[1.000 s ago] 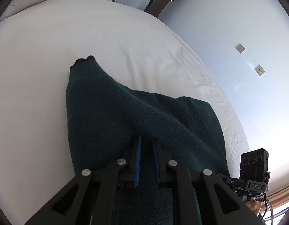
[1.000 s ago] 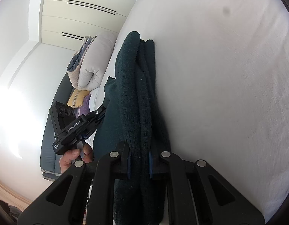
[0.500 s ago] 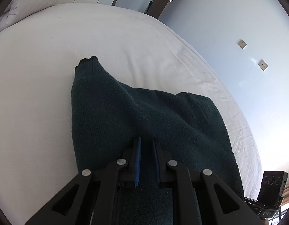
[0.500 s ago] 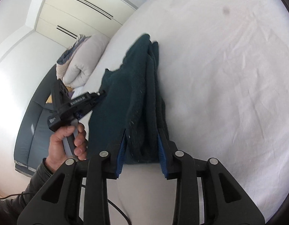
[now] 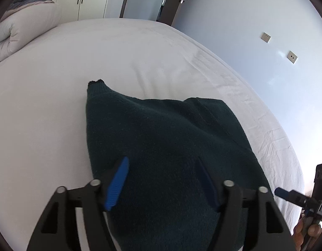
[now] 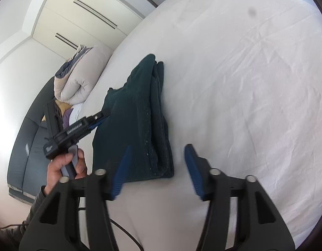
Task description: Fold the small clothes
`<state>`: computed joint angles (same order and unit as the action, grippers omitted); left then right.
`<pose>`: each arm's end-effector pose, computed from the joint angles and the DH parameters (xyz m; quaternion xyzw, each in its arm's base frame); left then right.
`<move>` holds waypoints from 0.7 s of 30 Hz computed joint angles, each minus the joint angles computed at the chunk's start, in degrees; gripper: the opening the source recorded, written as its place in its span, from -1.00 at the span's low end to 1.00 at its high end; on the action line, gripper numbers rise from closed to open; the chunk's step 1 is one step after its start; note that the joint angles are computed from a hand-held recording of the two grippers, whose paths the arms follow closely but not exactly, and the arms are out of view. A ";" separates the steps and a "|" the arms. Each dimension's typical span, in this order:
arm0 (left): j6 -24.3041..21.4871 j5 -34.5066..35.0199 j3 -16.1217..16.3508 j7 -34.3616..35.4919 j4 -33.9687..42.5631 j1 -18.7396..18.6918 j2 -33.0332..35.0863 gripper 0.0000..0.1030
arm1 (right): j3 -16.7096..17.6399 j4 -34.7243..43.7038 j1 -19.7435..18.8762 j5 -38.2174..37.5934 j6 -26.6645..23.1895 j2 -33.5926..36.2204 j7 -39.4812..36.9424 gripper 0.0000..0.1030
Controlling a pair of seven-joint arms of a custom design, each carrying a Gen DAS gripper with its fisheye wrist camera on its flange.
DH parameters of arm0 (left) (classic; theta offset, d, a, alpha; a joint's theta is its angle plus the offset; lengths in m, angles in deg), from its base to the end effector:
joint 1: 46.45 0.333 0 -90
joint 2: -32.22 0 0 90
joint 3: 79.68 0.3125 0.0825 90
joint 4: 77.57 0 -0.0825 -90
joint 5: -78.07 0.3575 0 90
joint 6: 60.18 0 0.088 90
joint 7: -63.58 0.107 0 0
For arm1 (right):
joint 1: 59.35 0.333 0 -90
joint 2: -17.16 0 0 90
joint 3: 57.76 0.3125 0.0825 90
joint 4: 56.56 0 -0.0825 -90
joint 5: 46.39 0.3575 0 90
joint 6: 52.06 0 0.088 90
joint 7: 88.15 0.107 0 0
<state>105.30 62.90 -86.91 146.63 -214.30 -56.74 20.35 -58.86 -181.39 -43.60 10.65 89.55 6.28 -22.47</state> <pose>0.4734 -0.1364 0.4931 -0.6756 0.6487 -0.3239 0.1338 0.4935 0.1263 0.5307 -0.6433 0.6314 0.0844 0.4247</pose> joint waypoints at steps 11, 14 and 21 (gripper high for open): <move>-2.36 -22.84 15.08 11.75 -6.36 -11.11 -5.95 0.56 | 2.56 18.70 -1.78 -6.79 -7.94 14.34 4.99 0.29; -6.26 -30.94 16.72 17.37 -4.97 -12.57 -3.86 0.52 | 3.89 24.31 -3.07 -8.84 -9.94 19.25 7.14 0.29; -10.20 -28.74 11.14 15.27 -1.29 -7.88 -0.12 0.43 | 7.29 36.69 -5.15 -13.06 -13.29 30.32 12.60 0.29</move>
